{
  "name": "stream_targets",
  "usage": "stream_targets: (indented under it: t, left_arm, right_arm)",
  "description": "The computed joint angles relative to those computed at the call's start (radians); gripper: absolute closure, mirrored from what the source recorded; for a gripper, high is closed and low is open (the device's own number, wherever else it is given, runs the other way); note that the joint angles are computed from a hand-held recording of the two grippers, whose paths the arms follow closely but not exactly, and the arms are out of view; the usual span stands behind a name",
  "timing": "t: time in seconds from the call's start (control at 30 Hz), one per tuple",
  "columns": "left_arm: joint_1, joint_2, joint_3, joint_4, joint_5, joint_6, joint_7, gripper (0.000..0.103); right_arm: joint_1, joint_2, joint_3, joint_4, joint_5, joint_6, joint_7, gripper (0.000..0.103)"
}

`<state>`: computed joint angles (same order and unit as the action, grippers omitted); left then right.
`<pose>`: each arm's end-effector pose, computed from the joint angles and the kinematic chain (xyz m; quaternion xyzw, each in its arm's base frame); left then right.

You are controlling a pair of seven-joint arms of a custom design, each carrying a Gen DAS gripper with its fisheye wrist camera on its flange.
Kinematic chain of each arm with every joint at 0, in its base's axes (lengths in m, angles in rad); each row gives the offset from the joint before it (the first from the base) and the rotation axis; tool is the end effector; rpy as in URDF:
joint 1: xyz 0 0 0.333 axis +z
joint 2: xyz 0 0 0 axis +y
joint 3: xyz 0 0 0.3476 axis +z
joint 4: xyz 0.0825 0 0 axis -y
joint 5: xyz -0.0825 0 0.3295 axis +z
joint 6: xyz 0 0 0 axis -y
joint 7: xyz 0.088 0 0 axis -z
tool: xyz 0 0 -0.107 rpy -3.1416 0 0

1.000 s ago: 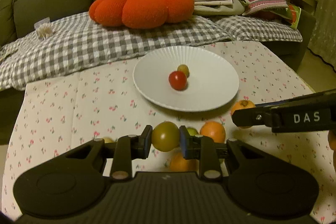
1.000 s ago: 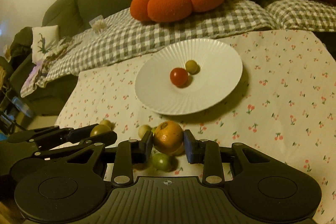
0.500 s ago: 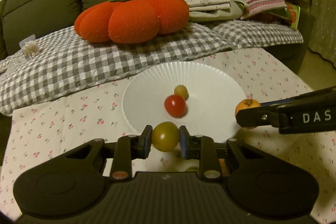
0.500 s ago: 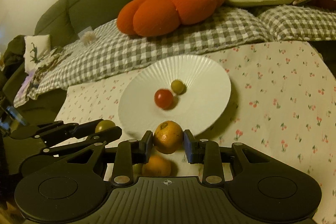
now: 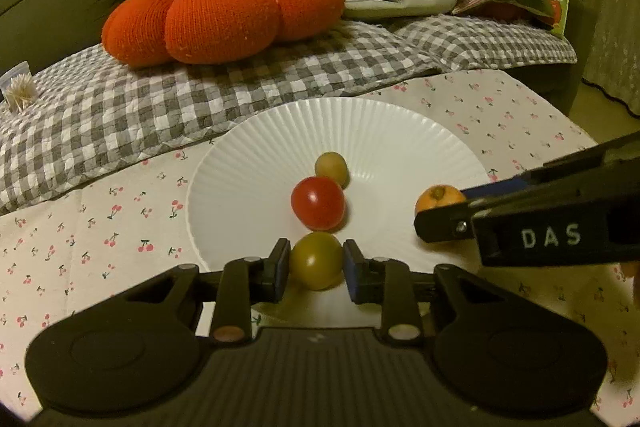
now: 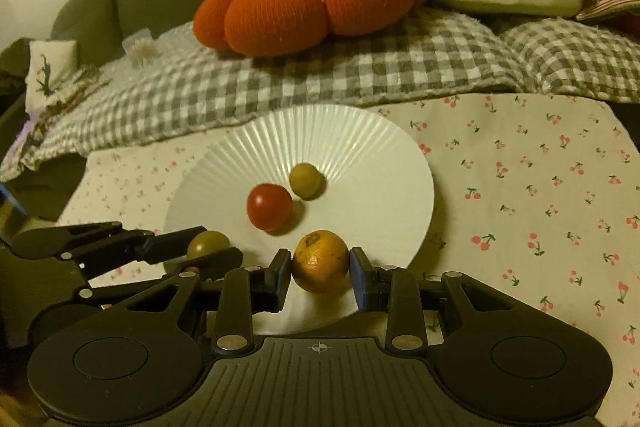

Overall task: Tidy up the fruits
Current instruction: 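Carry both fruits onto the white plate and open both tools, then withdraw both tools from the plate back toward the remaining fruits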

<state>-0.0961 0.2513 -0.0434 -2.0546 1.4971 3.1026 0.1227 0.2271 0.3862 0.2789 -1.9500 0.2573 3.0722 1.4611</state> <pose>0.5354 -0.1578 0.4210 -0.5911 0.6977 -0.2898 0.2824 0.5769 0.2693 0.4389 -0.7488 0.5491 -0.1153 0.3527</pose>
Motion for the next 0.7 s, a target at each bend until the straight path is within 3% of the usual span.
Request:
stream_targets:
  t: [0.07, 0.13, 0.17, 0.23, 0.27, 0.53, 0.7]
  left_arm:
    - [0.007, 0.004, 0.000, 0.000, -0.014, 0.012, 0.007, 0.074]
    - [0.007, 0.006, 0.010, 0.002, -0.008, 0.034, -0.002, 0.054]
    - [0.004, 0.003, 0.015, 0.004, 0.015, 0.036, -0.028, 0.051]
    - [0.008, -0.007, 0.013, 0.014, 0.104, 0.034, -0.119, 0.043]
    - [0.020, -0.012, 0.002, 0.013, 0.116, 0.035, -0.129, 0.043]
    - [0.063, -0.084, -0.015, -0.059, -0.016, 0.032, -0.084, 0.044]
    - [0.069, -0.144, -0.007, -0.142, -0.186, 0.017, 0.022, 0.044]
  right_arm:
    - [-0.005, 0.006, 0.007, 0.006, 0.005, -0.001, -0.002, 0.070]
    - [-0.014, 0.008, 0.016, 0.013, 0.018, -0.010, -0.003, 0.070]
    - [-0.007, 0.007, 0.008, 0.015, 0.018, -0.012, 0.004, 0.069]
    - [-0.005, 0.001, 0.005, 0.008, 0.025, 0.005, 0.011, 0.058]
    - [-0.005, -0.001, 0.003, 0.008, 0.027, 0.009, 0.016, 0.051]
    - [-0.038, -0.048, 0.032, -0.026, 0.067, 0.013, 0.019, 0.050]
    - [0.021, -0.095, -0.030, -0.077, 0.029, 0.023, 0.044, 0.045]
